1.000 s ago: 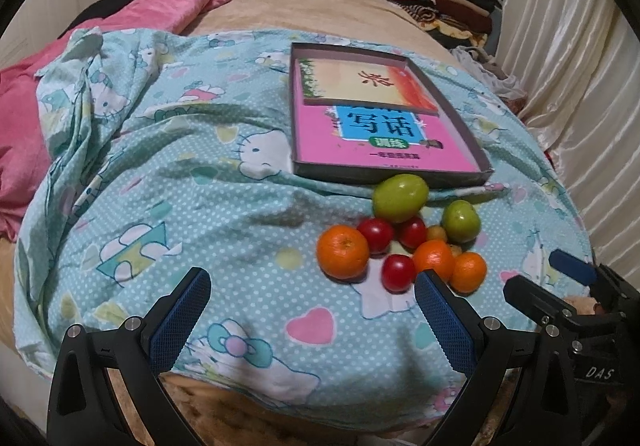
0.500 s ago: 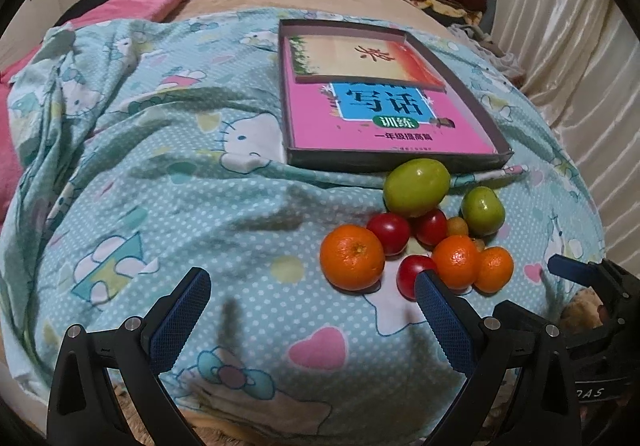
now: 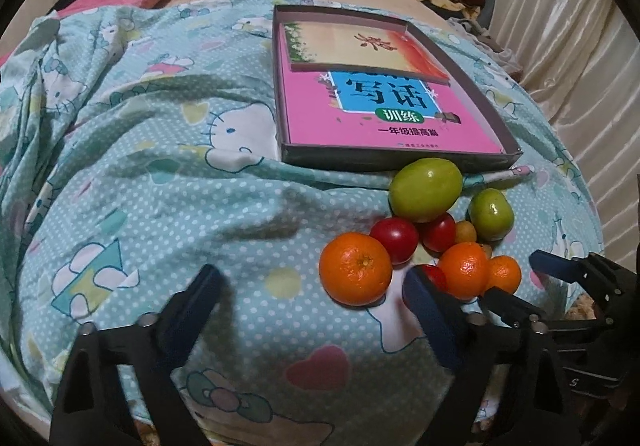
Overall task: Organize fruits
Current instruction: 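Close the left tool on a mandarin while the right tool grasps another mandarin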
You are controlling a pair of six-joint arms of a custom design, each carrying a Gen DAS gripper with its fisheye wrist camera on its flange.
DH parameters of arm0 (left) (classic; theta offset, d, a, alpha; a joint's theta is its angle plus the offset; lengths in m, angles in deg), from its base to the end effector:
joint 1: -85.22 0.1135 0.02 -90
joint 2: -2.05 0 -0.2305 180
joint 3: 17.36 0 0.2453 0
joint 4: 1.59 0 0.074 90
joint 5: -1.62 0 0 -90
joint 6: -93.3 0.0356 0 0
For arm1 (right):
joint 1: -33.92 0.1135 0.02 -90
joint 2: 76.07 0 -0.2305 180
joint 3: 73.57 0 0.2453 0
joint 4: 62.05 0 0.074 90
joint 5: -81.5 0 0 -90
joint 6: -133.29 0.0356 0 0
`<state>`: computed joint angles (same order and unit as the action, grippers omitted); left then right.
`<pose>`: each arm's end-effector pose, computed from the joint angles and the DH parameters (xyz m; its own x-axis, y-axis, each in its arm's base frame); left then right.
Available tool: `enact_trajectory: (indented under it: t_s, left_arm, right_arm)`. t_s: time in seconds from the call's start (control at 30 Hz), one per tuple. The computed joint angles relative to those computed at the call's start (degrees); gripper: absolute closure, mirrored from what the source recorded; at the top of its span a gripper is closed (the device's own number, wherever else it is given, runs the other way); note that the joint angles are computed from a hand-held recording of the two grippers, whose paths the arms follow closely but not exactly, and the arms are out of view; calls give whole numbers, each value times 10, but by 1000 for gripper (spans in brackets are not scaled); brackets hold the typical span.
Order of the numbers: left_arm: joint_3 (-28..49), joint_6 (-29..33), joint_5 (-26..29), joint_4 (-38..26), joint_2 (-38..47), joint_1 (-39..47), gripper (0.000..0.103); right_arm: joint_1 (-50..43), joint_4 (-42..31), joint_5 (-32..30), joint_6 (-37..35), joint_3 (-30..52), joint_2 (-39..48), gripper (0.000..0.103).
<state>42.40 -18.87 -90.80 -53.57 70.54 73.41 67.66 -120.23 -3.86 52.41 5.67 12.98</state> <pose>0.2270 -0.0459 0.1952 -0.8601 -0.2053 -0.4670 -0.1515 0.9769 -0.1505 0.2502 0.1636 0.2007 -0.8450 -0.3744 -0.3819 -0.3995 0.9166 -0.0146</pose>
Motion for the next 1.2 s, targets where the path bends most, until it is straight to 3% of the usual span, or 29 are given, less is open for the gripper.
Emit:
enact_trajectory:
  t_s: [0.23,0.43,0.5,0.63,0.7,0.83,1.2]
  left_arm:
    - [2,3,17,14,16,1,28]
    - [11,15,33,20,37,-6,42]
    - [13,22,54,24,46,0,51]
    - [17,23,50,29,58,-8,53]
    - [18,28,60,39,66,-4,60]
    - [17,35,68,51,75,2,60]
    - [-3,40,93,53,32,24,61]
  right_arm:
    - [3,13,-26,-14,3,18,48]
    - [-13,22,-62,-14,2,26,51]
    - [-17,25,-72,-12,1,27,52]
    - [-22,31,-85,-13,-4,27,55]
    - [-28,37,-96,-12,-7,27,56]
    - [-48,45,-136,-12,-15,23,67]
    - [-91,59,-197,-6,-38,-9,67]
